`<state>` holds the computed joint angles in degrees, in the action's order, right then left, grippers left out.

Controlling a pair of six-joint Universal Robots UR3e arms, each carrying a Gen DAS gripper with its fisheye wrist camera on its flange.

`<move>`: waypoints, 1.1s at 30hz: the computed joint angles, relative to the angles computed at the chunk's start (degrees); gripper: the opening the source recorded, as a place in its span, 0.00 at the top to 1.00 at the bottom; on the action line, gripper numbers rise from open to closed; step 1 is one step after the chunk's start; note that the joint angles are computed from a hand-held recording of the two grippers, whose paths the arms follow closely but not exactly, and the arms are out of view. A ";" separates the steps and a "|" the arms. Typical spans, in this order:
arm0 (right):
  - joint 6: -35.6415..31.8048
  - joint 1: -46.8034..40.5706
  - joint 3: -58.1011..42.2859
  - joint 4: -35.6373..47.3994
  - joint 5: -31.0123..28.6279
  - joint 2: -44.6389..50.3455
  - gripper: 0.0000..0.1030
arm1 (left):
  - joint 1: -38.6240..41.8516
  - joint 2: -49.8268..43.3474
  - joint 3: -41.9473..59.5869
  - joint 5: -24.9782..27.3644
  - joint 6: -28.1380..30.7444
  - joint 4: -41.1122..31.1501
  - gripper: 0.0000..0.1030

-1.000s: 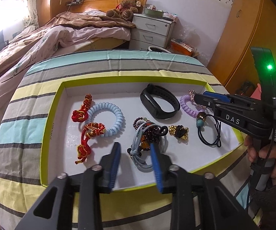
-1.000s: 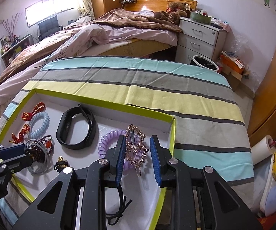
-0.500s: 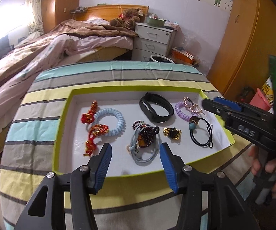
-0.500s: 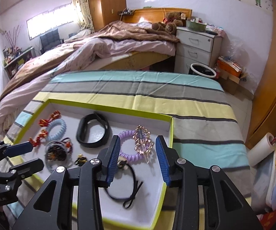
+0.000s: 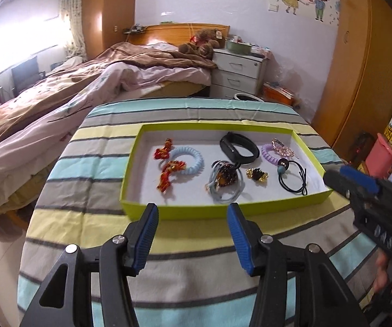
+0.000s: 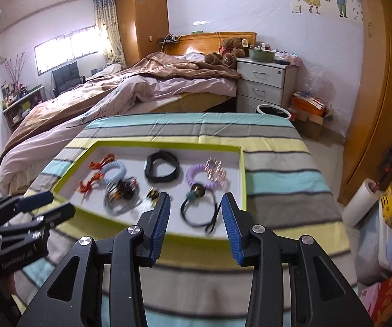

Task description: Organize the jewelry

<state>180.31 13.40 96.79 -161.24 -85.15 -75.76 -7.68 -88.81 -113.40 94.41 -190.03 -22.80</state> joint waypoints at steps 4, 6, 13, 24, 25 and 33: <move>0.52 2.22 5.06 -3.26 -2.22 -2.67 0.61 | -2.75 1.06 -0.95 5.60 -1.72 -0.51 0.50; 0.92 2.71 5.90 -3.50 -2.33 -3.21 0.61 | -2.55 2.08 -1.87 4.64 -2.12 -0.79 0.50; 1.89 3.95 7.56 -4.31 -2.81 -3.90 0.61 | -3.27 3.94 -3.89 5.48 -2.94 -0.13 0.50; 2.69 4.09 8.46 -4.94 -2.34 -3.95 0.61 | -2.21 5.64 -6.04 3.70 -3.54 0.62 0.50; 2.61 4.13 8.41 -4.78 -2.47 -3.90 0.61 | -2.23 5.50 -5.98 3.84 -3.67 0.50 0.50; 3.19 4.45 8.11 -4.02 -3.20 -3.75 0.61 | -1.77 5.46 -6.51 3.46 -3.21 1.16 0.50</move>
